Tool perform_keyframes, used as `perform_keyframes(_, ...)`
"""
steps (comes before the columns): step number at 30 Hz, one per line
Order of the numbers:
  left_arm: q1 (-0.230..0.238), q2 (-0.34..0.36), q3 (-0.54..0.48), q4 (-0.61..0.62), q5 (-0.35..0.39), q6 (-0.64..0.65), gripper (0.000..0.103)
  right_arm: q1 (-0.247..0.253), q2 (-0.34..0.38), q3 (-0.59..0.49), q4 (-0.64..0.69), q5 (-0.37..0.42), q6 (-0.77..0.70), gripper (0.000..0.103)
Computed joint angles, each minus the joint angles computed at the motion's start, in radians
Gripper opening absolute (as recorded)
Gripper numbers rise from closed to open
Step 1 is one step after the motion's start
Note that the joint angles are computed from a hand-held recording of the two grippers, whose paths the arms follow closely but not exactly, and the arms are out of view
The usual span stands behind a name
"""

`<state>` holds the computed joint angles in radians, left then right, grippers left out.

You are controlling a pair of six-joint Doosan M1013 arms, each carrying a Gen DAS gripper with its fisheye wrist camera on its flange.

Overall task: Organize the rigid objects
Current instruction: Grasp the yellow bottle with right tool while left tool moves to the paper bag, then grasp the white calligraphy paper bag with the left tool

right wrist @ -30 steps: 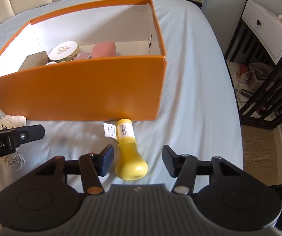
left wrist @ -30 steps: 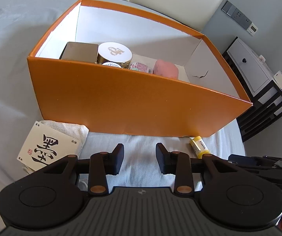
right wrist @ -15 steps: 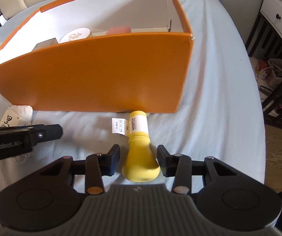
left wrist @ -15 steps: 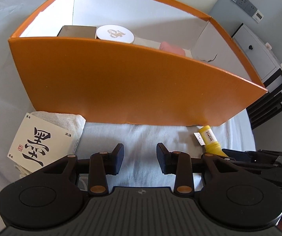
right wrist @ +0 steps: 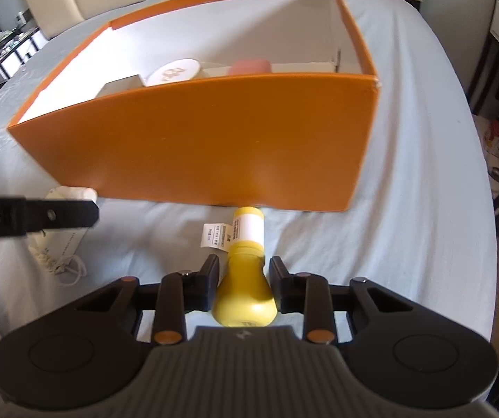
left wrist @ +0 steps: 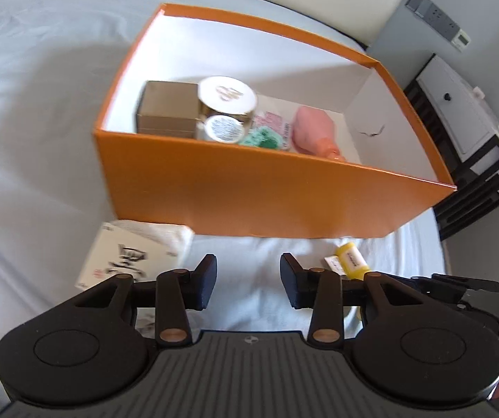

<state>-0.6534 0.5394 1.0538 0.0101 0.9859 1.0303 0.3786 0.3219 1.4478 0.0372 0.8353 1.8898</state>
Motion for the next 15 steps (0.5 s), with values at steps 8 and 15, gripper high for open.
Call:
perform_keyframes(8, -0.004, 0.011, -0.052, 0.139, 0.191, -0.059, 0.056, 0.004, -0.007, 0.008, 0.036, -0.018, -0.062, 0.024)
perform_keyframes(15, -0.001, 0.002, -0.006, 0.211, 0.12, -0.132, 0.068, 0.003, -0.001, 0.003, 0.054, -0.002, -0.091, 0.022)
